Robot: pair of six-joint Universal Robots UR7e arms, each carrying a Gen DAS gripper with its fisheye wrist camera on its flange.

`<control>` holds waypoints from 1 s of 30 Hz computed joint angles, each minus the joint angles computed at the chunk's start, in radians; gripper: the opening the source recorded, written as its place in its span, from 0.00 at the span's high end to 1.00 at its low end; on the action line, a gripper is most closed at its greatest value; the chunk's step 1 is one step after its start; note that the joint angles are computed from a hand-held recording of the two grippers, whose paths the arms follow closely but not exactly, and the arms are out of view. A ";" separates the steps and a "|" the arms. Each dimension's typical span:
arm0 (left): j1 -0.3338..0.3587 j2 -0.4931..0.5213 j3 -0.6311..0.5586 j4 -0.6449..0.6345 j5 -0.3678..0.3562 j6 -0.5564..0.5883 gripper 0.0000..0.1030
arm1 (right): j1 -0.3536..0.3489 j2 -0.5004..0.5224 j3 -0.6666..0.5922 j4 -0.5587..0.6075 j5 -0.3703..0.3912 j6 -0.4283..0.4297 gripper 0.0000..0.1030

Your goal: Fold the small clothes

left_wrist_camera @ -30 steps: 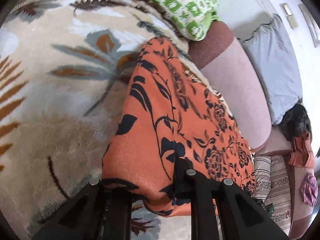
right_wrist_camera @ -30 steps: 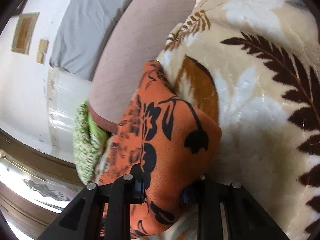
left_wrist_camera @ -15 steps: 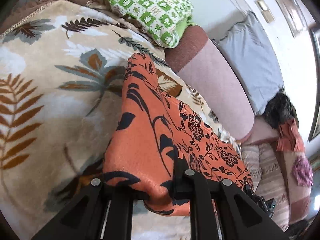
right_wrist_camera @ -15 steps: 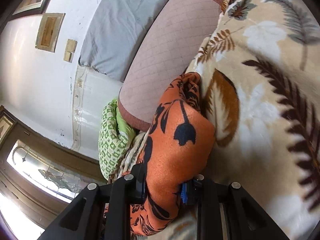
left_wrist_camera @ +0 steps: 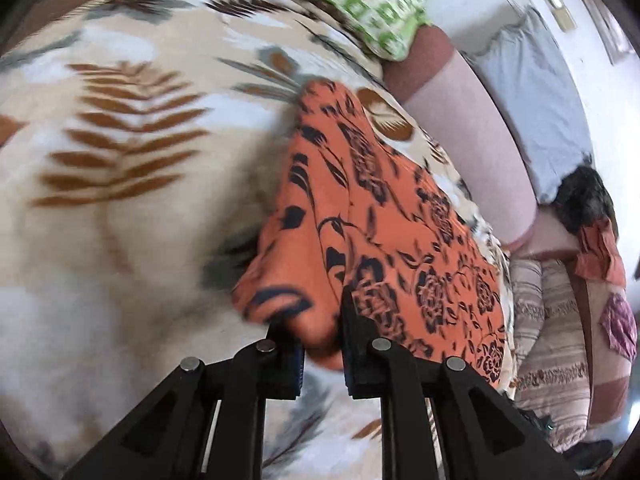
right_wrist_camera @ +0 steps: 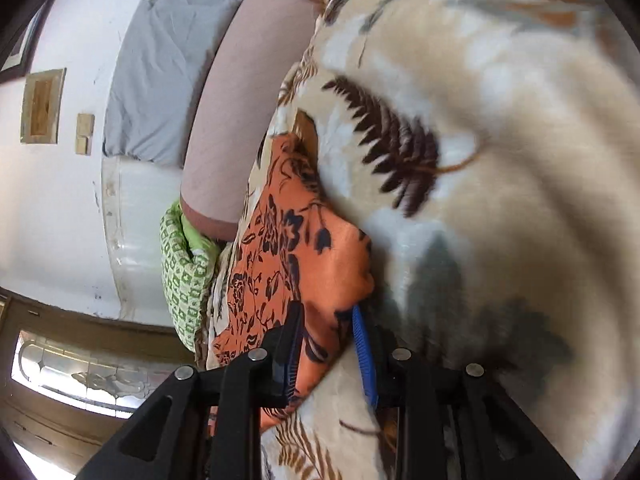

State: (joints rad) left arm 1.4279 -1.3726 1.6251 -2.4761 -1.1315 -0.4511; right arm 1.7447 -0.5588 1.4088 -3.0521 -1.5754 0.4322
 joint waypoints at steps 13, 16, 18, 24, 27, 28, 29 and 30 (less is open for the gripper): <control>-0.190 0.001 0.071 -0.182 0.381 0.175 0.68 | 0.095 0.136 -0.292 0.187 -0.064 -0.207 0.72; -0.198 0.001 0.067 -0.116 0.454 0.119 0.65 | 0.080 0.173 -0.327 0.227 -0.051 -0.209 0.72; -0.207 -0.007 0.074 -0.086 0.496 0.098 0.65 | 0.066 0.186 -0.337 0.270 -0.061 -0.204 0.71; -0.258 -0.044 0.125 0.005 0.631 0.043 0.41 | 0.044 0.180 -0.333 0.336 -0.061 -0.208 0.70; -0.285 -0.072 0.135 0.112 0.697 -0.017 0.41 | 0.059 0.148 -0.282 0.284 -0.076 -0.249 0.70; -0.294 -0.085 0.140 0.130 0.713 -0.034 0.40 | 0.065 0.137 -0.265 0.267 -0.080 -0.265 0.70; -0.305 -0.102 0.149 0.137 0.733 -0.045 0.39 | 0.071 0.125 -0.246 0.244 -0.088 -0.283 0.71; -0.313 -0.115 0.157 0.138 0.751 -0.051 0.36 | 0.077 0.117 -0.235 0.226 -0.090 -0.296 0.70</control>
